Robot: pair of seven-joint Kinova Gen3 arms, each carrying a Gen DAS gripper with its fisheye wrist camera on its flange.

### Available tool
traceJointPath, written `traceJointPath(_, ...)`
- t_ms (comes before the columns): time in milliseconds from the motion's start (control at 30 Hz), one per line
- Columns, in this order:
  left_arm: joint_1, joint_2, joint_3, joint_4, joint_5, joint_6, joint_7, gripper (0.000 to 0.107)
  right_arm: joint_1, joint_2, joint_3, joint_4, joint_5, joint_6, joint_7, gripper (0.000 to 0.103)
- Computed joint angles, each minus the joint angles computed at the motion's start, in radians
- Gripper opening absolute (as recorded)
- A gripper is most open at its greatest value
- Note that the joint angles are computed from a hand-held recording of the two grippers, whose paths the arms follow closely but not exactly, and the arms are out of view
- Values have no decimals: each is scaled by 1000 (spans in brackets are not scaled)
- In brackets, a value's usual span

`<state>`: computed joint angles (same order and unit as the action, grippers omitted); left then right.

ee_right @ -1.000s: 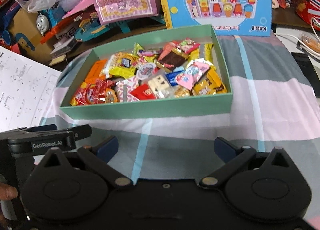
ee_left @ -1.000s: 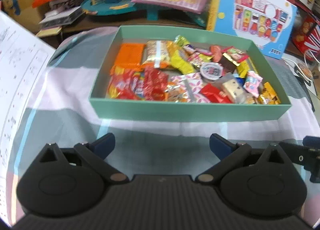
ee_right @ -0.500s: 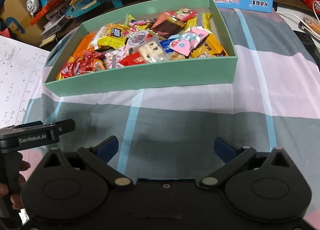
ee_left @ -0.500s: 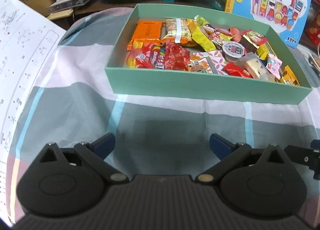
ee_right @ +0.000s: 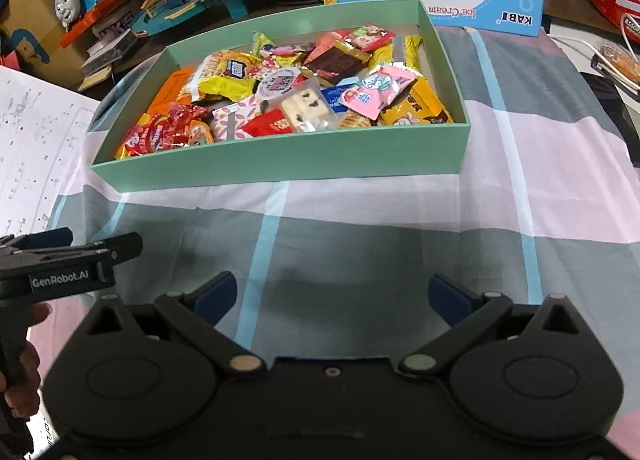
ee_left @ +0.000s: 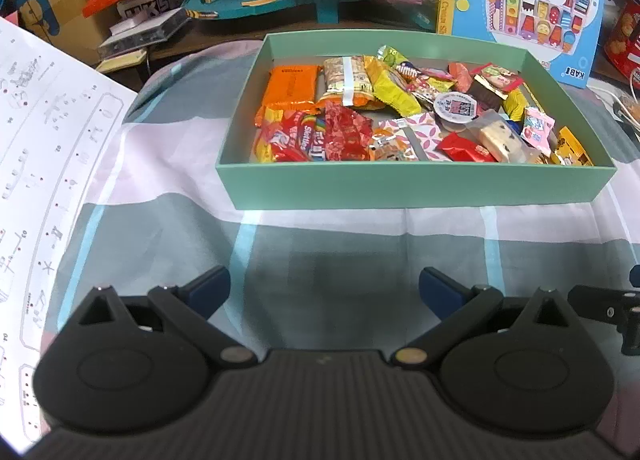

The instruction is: Organize snacks

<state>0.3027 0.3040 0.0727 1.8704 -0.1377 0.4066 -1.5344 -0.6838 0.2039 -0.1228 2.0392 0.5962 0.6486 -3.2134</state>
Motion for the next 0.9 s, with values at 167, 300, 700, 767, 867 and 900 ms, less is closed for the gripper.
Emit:
traceJointPath(167,-11,-22,9,15,10,-4,-16,103,-12,-11,-8,-9,8,29,-6,103)
traceJointPath(300,-15,-43,9,23,16,-5,-19,103,-25,-22,-19,-18,34,63,-29,103)
traceJointPath(700,-16,-72,2,38,-2,-1,15,103,-37,-35,-52,-41,55,127,-42,103)
traceJointPath(767,-18,-74,1,39,-6,-1,19,103,-38,-36,-55,-42,55,131,-43,103)
traceJointPath(867,-22,-75,1,38,-7,3,20,103,-39,-37,-58,-43,56,136,-44,103)
traceJointPath(900,-19,-74,-1,37,-11,4,25,103,-38,-37,-59,-44,55,136,-43,103)
